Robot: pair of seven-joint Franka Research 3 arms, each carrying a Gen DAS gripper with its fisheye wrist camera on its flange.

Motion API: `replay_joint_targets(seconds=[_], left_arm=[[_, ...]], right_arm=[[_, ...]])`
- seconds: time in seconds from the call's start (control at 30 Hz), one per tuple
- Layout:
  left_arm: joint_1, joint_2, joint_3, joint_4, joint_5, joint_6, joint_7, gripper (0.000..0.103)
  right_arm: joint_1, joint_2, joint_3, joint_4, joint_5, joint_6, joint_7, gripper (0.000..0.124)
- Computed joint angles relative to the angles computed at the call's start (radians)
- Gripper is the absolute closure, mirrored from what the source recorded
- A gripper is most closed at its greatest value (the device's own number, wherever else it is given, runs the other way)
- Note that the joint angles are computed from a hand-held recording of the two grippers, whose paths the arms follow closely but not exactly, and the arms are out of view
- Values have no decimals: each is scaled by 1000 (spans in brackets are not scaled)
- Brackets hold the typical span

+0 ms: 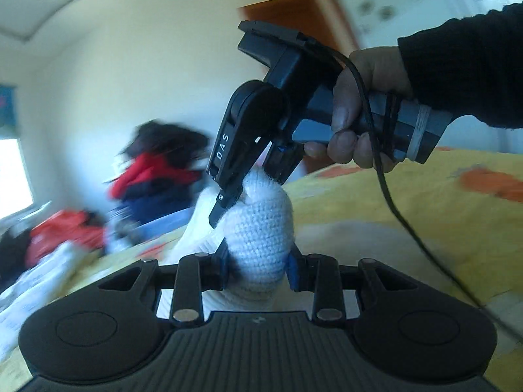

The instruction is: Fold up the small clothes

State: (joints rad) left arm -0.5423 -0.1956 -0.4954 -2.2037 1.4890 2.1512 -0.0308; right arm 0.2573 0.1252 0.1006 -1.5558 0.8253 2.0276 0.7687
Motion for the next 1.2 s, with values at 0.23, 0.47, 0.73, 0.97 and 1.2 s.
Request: replay_joint_targets(seconds=[0.23, 0.47, 0.73, 0.97, 1.2], left_arm=[[-36, 234, 59, 161, -20, 216, 104, 69], [-75, 20, 54, -72, 156, 246, 55, 21], [-63, -131, -39, -247, -56, 34, 131, 10], [-18, -68, -16, -194, -62, 66, 68, 37], [-6, -58, -23, -182, -10, 105, 14, 60]], right_arm=[[-101, -78, -85, -247, 56, 92, 9, 98], [-158, -109, -109, -384, 362, 146, 51, 53], [-108, -140, -96, -390, 409, 202, -63, 51], [-48, -35, -44, -301, 138, 338, 92, 104], [-93, -63, -85, -320, 276, 313, -10, 109]])
